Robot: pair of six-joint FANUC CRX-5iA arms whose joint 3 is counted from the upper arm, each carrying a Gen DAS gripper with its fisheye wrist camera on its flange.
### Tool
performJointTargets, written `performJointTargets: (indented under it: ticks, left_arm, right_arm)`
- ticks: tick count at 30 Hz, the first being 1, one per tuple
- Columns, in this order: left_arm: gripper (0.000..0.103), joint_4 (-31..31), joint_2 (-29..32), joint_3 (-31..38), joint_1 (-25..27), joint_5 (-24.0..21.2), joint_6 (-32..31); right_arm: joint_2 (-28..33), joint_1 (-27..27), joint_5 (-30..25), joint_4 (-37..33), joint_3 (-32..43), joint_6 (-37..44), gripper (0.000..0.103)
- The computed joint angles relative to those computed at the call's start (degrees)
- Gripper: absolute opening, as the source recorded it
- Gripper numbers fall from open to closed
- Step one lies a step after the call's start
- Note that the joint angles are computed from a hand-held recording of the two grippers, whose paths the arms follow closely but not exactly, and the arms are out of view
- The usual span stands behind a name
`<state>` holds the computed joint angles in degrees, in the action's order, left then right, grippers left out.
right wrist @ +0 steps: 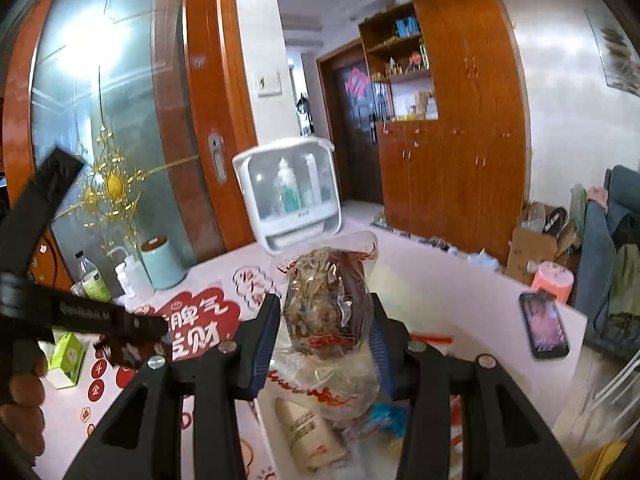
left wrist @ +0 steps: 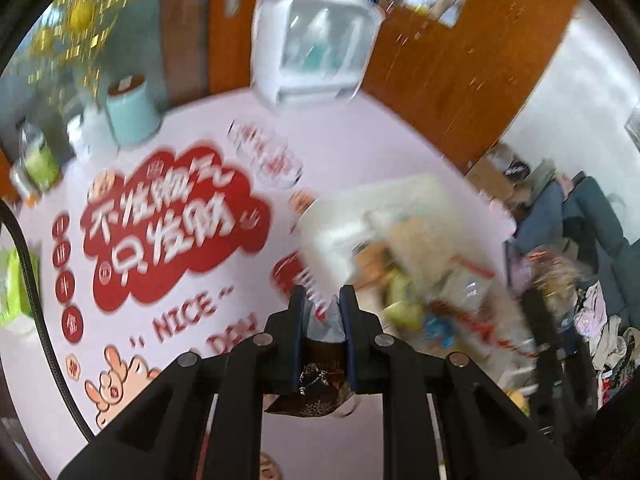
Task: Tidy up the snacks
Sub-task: 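Carry the chocolate wrapper and nut bag over the tray and release both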
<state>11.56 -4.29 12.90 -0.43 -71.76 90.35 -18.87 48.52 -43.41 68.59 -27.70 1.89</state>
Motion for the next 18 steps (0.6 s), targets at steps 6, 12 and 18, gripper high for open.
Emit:
performJointTargets:
  ticks: [6,12,18]
  left_arm:
    - [0.015,-9.3,3.4,8.8,-9.7,1.9,8.8]
    - [0.015,-15.3,9.0,15.5,-15.7,-0.6,15.8]
    - [0.016,-17.4,12.1,18.0,-17.8,-2.5,21.3]
  right_arm:
    - [-2.3,-3.6,3.3,0.6,-0.9,4.9,0.043]
    - [-3.4,-7.1,7.1,-5.6,-0.3,14.7,0.043]
    - [-2.6,-8.5,8.1,-17.5,2.8,30.4,0.044]
